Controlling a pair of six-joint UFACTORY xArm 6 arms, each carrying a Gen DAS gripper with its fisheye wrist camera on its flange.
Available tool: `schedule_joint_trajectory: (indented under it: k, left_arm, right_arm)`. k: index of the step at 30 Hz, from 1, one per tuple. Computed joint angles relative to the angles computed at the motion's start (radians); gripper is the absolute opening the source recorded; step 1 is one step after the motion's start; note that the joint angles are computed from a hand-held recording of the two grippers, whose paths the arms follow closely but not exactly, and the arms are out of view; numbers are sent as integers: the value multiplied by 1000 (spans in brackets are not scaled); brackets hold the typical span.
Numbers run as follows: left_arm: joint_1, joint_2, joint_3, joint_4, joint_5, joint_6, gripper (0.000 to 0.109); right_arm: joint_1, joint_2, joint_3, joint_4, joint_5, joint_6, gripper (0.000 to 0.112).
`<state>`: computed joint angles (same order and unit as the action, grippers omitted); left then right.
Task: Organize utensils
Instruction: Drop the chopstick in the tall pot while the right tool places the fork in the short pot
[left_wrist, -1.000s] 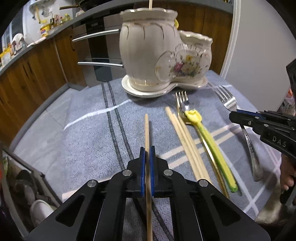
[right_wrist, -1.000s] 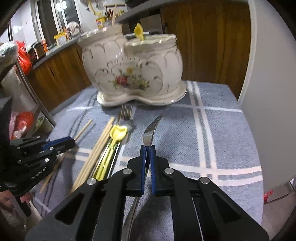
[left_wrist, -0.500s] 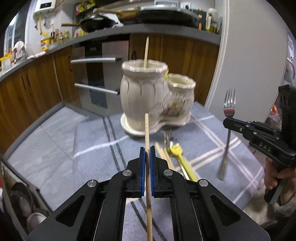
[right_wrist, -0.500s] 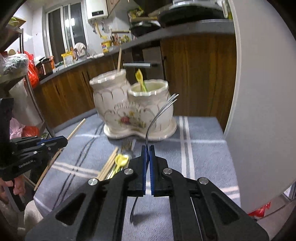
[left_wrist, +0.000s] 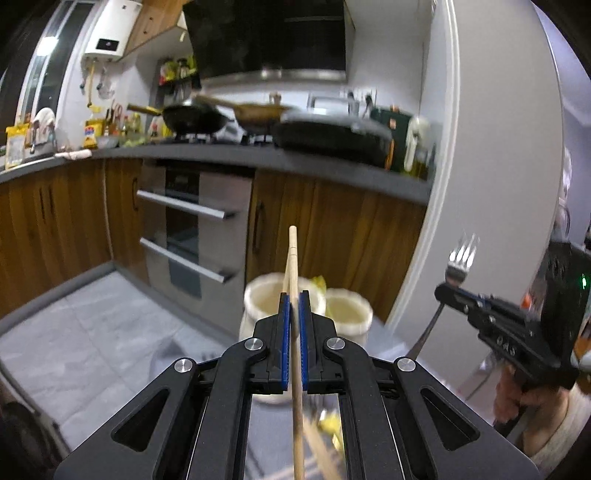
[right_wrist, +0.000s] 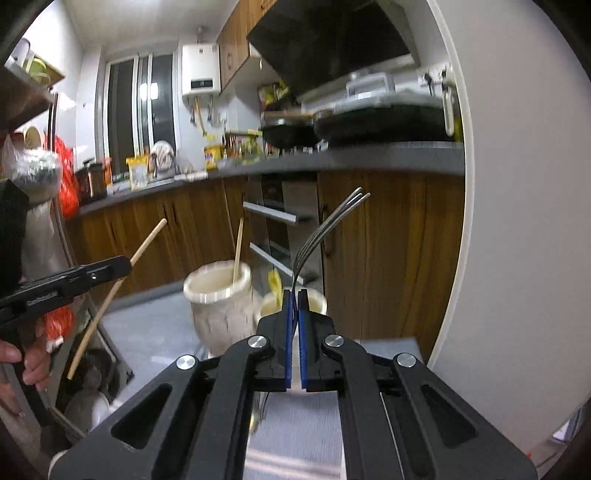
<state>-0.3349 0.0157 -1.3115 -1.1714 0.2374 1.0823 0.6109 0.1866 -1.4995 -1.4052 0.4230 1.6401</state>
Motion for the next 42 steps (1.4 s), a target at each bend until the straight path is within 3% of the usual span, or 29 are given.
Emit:
schedule_joint_trajectory:
  k: [5, 9, 15, 20, 22, 24, 27, 34, 39, 42]
  left_arm:
    - [-10, 122, -184, -84, -8, 35, 5]
    - [-48, 246, -347, -135, -99, 87, 5]
    - [-73, 440, -618, -418, -180, 346, 5]
    - [-80, 576, -760, -266, -257, 201, 5]
    - [-76, 621, -790, -146, -275, 81, 5]
    - [-70, 637, -799, -123, -272, 50, 5]
    - [-66, 624, -792, -287, -255, 218, 5]
    - [-54, 457, -555, -520, -196, 495, 5]
    - [-55, 369, -383, -294, -202, 303, 5]
    - [-44, 328, -297, -100, -195, 113, 5]
  right_arm:
    - [-29, 46, -103, -58, -12, 58, 3]
    - [-46, 97, -180, -46, -9, 65, 3]
    - [-68, 165, -250, -22, -22, 71, 3]
    - [-73, 207, -276, 18, -4, 28, 2]
    - [-76, 226, -287, 41, -1, 6, 2]
    - [-82, 242, -292, 73, -8, -18, 2]
    - [-90, 259, -294, 119, -22, -58, 2]
    - [-96, 289, -292, 235, -44, -163, 3]
    - [-98, 305, -290, 317, -46, -224, 3]
    - [-100, 314, -293, 366, -49, -257, 3]
